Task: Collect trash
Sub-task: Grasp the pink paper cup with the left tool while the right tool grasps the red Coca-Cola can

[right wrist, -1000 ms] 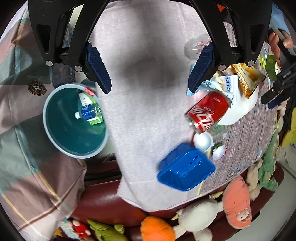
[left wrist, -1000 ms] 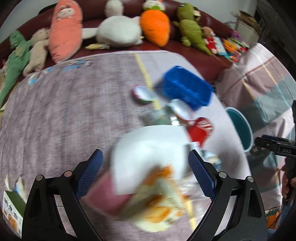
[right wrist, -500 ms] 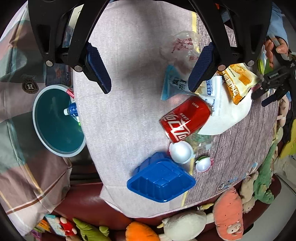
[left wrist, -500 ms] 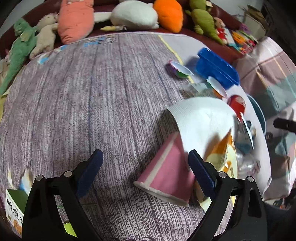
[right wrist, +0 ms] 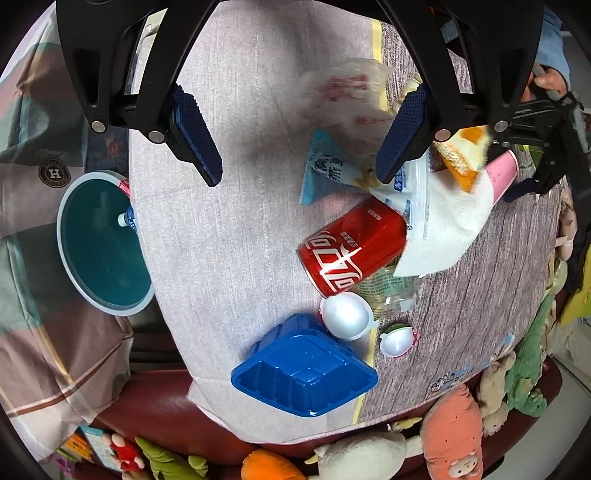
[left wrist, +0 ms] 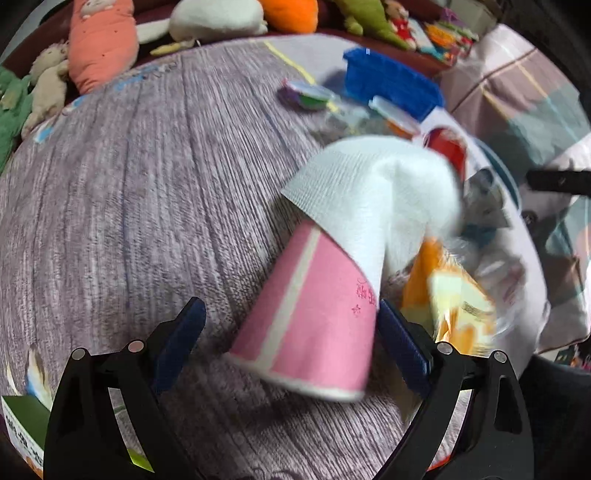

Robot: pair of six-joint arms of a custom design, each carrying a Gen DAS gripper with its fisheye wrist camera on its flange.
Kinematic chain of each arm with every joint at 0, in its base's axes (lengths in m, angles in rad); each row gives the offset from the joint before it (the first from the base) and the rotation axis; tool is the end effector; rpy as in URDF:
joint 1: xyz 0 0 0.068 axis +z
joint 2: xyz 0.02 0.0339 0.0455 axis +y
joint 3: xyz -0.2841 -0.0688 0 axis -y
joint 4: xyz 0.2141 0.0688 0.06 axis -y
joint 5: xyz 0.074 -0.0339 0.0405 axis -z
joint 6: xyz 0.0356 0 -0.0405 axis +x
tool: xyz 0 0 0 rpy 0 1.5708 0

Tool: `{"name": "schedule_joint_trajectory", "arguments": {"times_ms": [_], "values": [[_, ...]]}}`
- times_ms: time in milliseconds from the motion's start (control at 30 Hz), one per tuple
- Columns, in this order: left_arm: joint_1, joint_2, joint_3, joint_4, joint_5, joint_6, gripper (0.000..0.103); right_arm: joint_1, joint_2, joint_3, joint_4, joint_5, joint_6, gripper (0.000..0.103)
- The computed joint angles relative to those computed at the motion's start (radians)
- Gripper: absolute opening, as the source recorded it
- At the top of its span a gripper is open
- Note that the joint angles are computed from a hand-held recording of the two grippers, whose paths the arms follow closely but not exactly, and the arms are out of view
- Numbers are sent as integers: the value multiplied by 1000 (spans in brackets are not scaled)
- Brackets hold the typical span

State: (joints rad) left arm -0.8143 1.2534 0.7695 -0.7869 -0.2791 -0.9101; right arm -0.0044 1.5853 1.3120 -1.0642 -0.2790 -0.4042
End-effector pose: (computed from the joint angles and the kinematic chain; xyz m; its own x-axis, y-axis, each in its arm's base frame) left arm 0.1312 -0.1247 0.2335 -0.9103 -0.1414 -0.3891 -0.1230 0.9898 -0.0718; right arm 0.2715 0.0086 0.2923 -0.8711 -0.3742 -0.3179 -0.4373 0.8858 0.1554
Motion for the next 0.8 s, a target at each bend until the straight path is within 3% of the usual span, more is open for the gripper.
{"name": "schedule_joint_trajectory", "arguments": {"times_ms": [133, 233, 267, 367, 633, 800], "values": [[54, 33, -39, 67, 27, 30, 93, 6, 1, 0, 2, 2, 12, 81], [57, -16, -54, 63, 3, 18, 72, 1, 9, 8, 5, 6, 18, 81], [53, -39, -54, 48, -10, 10, 71, 0, 13, 11, 6, 6, 21, 81], [59, -106, -59, -5, -48, -28, 71, -4, 32, 25, 12, -3, 41, 81], [102, -174, -61, -34, -6, -11, 75, 40, 87, 31, 32, -31, 116, 81], [117, -219, -45, -84, 9, -1, 85, 100, 142, 60, 31, -56, 180, 81]]}}
